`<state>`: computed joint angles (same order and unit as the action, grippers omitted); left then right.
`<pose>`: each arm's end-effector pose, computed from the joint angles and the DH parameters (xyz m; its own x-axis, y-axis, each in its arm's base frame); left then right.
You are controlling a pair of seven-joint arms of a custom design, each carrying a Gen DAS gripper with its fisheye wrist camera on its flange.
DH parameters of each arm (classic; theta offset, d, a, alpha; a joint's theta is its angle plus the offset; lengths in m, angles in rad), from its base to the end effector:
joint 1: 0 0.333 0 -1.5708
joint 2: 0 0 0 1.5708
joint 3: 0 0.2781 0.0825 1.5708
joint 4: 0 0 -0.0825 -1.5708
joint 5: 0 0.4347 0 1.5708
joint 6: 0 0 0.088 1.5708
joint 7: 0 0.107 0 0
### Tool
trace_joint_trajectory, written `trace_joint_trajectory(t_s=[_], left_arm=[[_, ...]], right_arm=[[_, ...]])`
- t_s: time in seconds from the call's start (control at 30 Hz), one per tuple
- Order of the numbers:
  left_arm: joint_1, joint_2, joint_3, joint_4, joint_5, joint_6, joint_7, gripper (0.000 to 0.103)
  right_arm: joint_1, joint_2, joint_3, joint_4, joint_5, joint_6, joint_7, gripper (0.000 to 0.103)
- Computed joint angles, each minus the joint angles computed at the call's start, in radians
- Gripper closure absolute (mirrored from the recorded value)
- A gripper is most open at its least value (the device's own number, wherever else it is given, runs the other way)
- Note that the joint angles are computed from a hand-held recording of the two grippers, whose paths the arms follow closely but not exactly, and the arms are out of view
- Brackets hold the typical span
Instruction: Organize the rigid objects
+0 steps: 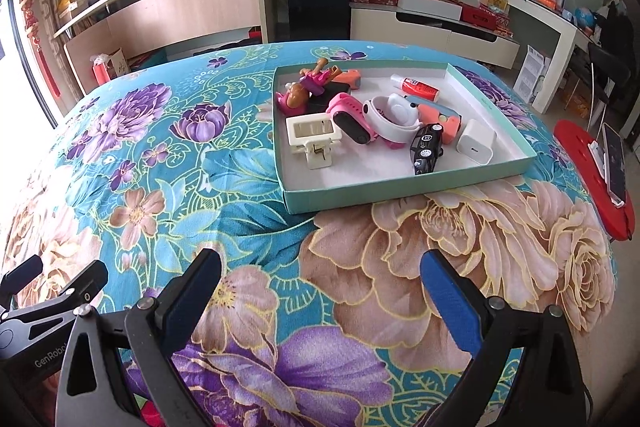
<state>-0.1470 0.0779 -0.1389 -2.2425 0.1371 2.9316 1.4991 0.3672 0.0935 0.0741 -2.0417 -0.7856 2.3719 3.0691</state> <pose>0.5841 -0.1805 0.3310 -0.3143 -0.9481 -0.0484 -0.7680 0.2840 -0.5741 0.5749 0.2623 0.3589 -0.5125 -0.8585 -0.0173 -0.6844 0.4206 -0.5956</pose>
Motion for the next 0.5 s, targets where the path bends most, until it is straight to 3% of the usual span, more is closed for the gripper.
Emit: trace_joint_trajectory(t_s=[0.2, 0.5], left_arm=[[0.009, -0.018, -0.002, -0.022, -0.031, -0.004, 0.01, 0.0], [0.021, -0.065, -0.015, -0.07, -0.04, 0.016, 0.033, 0.0]], right_arm=[[0.007, -0.002, 0.005, -0.004, 0.004, 0.001, -0.002, 0.003], [0.018, -0.036, 0.017, -0.009, -0.025, -0.066, -0.007, 0.003]])
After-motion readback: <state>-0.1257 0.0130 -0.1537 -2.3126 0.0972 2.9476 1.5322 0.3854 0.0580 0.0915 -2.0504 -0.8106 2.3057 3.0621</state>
